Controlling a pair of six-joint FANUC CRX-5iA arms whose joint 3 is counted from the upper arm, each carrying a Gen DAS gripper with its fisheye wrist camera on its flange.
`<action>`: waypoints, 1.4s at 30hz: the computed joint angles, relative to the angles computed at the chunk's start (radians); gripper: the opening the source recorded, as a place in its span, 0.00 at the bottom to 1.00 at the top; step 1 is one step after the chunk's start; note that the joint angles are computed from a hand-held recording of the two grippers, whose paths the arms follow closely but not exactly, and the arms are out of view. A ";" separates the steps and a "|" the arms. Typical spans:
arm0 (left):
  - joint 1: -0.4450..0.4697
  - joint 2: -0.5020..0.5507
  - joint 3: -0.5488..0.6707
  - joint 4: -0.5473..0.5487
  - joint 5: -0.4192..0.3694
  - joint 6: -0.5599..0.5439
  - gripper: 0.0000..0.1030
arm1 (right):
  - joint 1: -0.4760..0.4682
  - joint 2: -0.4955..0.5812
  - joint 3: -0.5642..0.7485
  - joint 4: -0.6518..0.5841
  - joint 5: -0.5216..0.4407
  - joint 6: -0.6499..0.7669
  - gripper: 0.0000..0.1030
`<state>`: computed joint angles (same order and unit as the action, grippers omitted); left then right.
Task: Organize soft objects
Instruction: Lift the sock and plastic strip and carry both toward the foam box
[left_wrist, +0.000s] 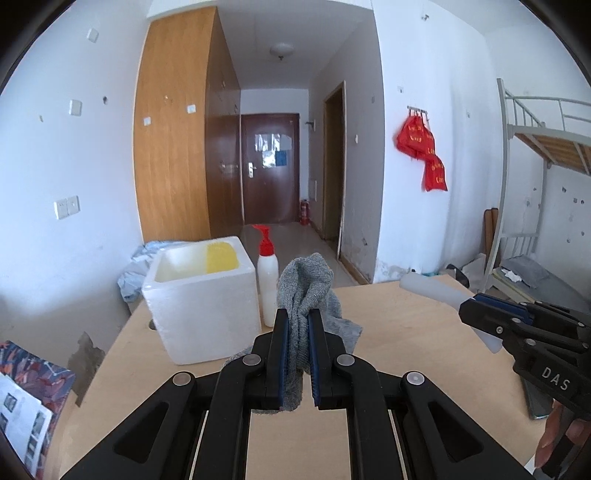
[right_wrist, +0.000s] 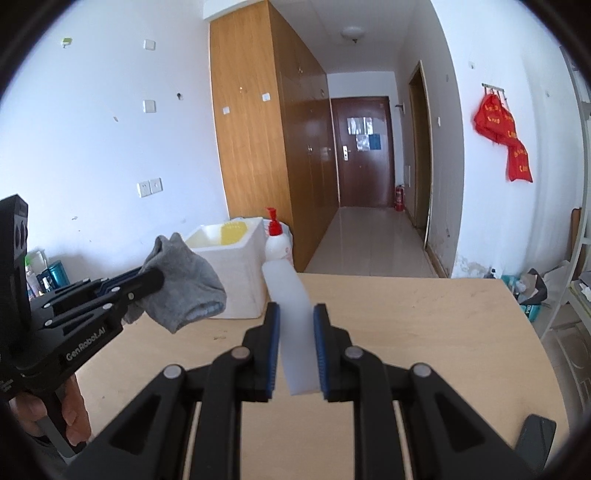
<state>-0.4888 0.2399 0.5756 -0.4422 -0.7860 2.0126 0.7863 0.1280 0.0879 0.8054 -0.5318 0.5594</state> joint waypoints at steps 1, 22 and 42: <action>-0.007 -0.014 -0.015 -0.011 0.002 0.015 0.10 | 0.001 -0.009 -0.015 0.017 0.008 -0.021 0.21; -0.092 -0.121 -0.082 -0.254 -0.119 0.251 0.10 | 0.030 -0.042 -0.066 0.006 0.136 0.010 0.21; -0.055 -0.148 -0.097 -0.355 -0.225 0.393 0.10 | 0.077 0.097 0.192 -0.342 0.084 0.405 0.21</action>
